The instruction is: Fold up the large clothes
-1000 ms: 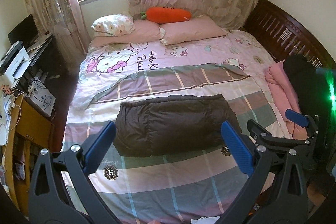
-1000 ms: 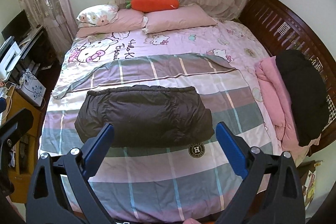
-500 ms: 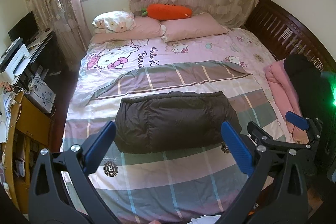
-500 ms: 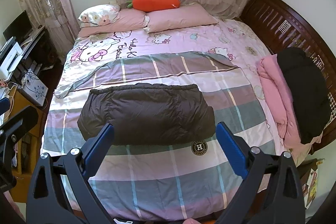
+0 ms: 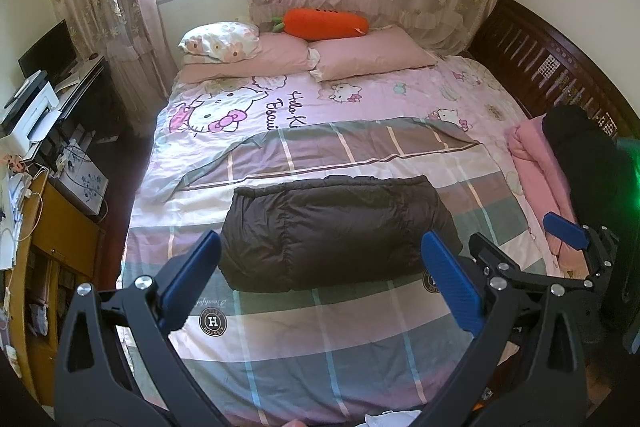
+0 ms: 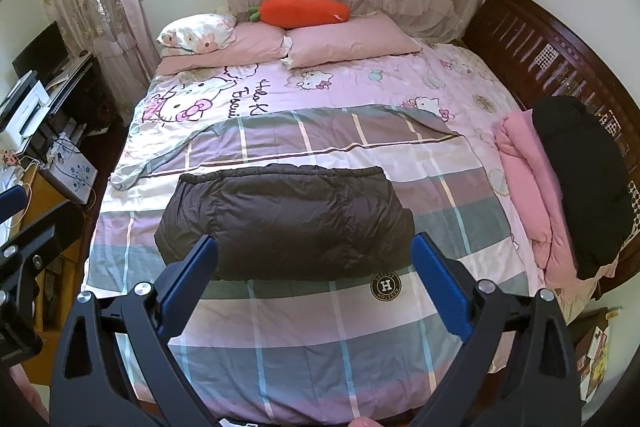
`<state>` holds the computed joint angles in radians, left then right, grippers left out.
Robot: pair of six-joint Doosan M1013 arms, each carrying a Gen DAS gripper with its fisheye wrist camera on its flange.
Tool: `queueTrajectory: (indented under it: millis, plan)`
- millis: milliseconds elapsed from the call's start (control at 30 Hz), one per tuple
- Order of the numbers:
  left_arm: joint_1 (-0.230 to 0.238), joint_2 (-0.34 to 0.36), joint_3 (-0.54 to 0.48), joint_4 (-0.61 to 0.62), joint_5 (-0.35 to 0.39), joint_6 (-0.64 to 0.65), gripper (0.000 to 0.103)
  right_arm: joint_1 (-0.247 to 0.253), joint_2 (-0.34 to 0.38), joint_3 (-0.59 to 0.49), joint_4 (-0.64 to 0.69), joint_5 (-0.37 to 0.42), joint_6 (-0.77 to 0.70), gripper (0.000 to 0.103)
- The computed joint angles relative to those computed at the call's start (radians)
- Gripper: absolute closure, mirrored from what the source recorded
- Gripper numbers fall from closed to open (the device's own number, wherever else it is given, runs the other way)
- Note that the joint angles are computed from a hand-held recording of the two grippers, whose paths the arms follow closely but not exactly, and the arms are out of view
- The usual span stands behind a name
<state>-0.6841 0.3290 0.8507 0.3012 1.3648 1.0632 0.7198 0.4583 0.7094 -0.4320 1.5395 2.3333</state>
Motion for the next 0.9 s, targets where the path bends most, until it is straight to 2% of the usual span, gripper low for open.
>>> queueTrajectory:
  millis: [900]
  plan:
    - [-0.003, 0.002, -0.002, -0.011, 0.004, 0.006, 0.002, 0.001, -0.001, 0.002, -0.001, -0.003, -0.002, 0.006]
